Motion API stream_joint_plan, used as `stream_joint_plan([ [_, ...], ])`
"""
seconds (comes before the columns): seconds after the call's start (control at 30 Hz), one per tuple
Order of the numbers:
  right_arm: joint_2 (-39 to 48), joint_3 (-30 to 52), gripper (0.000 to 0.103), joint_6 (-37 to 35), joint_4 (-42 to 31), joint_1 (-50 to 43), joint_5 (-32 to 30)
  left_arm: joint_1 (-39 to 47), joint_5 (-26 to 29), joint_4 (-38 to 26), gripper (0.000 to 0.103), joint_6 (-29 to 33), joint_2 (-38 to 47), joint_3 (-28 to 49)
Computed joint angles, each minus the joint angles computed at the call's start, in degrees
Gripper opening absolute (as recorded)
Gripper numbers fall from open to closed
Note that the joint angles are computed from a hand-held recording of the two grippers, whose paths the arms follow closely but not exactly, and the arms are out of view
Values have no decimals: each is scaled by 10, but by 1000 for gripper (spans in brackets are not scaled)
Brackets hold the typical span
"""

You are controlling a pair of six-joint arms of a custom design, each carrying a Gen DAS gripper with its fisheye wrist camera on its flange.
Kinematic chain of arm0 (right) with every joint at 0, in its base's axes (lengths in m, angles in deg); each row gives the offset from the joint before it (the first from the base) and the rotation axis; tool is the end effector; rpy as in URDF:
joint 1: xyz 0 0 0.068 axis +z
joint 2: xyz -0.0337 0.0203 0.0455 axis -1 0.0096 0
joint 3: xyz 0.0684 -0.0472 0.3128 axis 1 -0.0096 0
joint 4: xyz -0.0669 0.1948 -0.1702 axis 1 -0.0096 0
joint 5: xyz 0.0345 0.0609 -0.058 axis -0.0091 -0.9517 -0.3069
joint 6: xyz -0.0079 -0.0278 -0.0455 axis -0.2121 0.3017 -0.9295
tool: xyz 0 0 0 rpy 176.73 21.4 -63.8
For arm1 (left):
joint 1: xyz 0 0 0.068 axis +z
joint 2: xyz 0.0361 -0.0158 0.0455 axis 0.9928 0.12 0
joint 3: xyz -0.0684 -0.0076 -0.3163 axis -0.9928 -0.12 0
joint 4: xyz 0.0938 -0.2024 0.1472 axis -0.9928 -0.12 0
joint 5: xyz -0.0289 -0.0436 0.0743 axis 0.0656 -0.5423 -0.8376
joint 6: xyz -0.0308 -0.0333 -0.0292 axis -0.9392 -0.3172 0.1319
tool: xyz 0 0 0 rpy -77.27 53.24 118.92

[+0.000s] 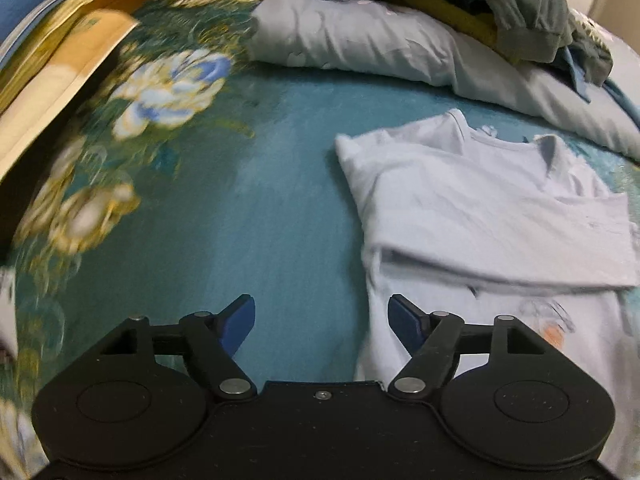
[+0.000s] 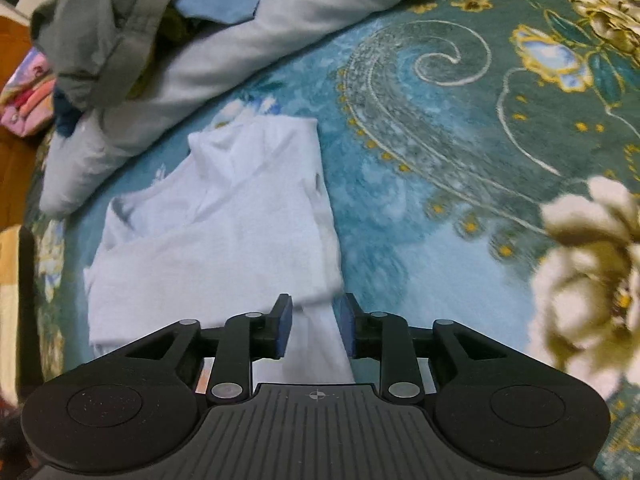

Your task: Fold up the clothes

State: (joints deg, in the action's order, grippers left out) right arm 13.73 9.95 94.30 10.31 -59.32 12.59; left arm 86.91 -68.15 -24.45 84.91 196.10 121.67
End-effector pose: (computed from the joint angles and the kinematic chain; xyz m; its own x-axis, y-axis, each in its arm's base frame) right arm 0.2395 0.1387 0.1460 -0.7509 0.6428 -0.1513 0.5544 0.7382 0.3843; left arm 0.3515 0.0185 0.1527 -0.8751 0.2239 -0.4291 0.2493 0.9684 -0.0033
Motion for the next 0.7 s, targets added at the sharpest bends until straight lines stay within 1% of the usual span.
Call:
stream_joint_plan([
  [0.03,-15,-8,25,4,-9,11,-4,7,8,-9,75,0,-20,-16],
  [0.17,-57,-53,32,8,-30,75,-34,31,36,-58,80,16,-105,-83],
  [0.27,-79,-83,32,36,-39,153,-46,55,60,-108,82,59,-151,-117],
  [0.33,-92,-105,32,84,-27,214,-45,74,71,-141,82,97,-172,-133],
  [0.43,-97,-131,33,196,3,312,-25,115,72,-164,82,160,-179,-157],
  [0.5,-88,-131,34,277,6,375,1,144,70,-171,82,195,-172,-167],
  [0.57,-69,-124,38,349,9,432,29,177,74,-180,82,232,-162,-174],
  [0.7,-30,-105,38,439,8,504,62,236,74,-188,81,306,-143,-188],
])
